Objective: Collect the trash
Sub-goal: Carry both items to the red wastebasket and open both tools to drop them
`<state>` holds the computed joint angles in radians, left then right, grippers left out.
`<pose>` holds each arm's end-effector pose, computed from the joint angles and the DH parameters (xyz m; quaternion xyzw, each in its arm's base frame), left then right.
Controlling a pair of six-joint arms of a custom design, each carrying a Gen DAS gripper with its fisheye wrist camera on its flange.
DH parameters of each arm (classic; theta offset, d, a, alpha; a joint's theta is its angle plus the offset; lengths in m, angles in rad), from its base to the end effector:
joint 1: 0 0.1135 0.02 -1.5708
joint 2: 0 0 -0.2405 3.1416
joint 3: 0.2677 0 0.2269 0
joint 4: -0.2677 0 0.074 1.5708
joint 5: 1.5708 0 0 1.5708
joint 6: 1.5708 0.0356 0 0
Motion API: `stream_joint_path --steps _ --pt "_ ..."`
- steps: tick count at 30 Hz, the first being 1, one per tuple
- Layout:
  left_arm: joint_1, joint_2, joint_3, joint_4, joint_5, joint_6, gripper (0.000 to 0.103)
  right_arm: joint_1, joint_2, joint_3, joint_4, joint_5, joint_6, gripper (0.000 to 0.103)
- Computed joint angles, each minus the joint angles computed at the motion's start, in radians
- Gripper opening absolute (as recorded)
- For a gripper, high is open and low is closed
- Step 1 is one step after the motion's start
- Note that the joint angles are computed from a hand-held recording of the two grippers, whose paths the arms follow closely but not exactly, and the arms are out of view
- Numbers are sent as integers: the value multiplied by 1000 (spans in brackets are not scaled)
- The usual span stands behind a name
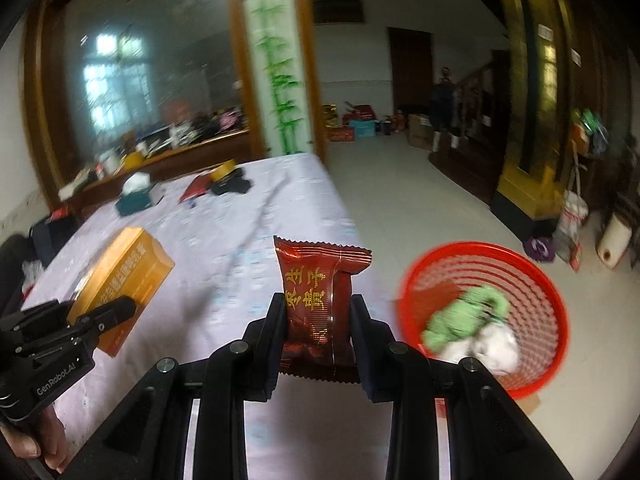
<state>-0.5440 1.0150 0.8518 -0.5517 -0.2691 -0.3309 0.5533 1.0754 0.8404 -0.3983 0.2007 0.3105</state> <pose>0.1765 -0.0957 0.2705 0.0405 0.9024 -0.0637 0.4242 0.1911 0.1097 0.2681 -0.0626 0.8866 0.1070 0.4456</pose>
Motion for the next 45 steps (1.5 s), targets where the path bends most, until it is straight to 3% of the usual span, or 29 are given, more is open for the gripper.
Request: stream_joint_path --steps 4,7,15,19,23,41,42,45 --pt "-94 166 123 35 15 -40 22 -234 -85 -40 -34 -146 -70 34" --pt "-148 303 232 62 26 -47 22 -450 -87 -45 -44 -313 -130 34" --pt "-202 696 585 77 133 -69 22 -818 131 42 -29 -622 -226 34" --pt "-210 854 745 54 162 -82 22 -870 223 89 -20 -658 -239 34" --pt "-221 936 823 42 156 -79 22 -890 265 111 -12 -670 -253 34" --pt "-238 1046 883 34 130 -68 23 -888 362 143 20 -676 -256 36" --pt "-239 1046 884 32 131 -65 24 -887 365 150 14 -677 -256 41" --pt "-245 1032 870 35 108 -72 49 -903 347 143 15 -685 -247 60"
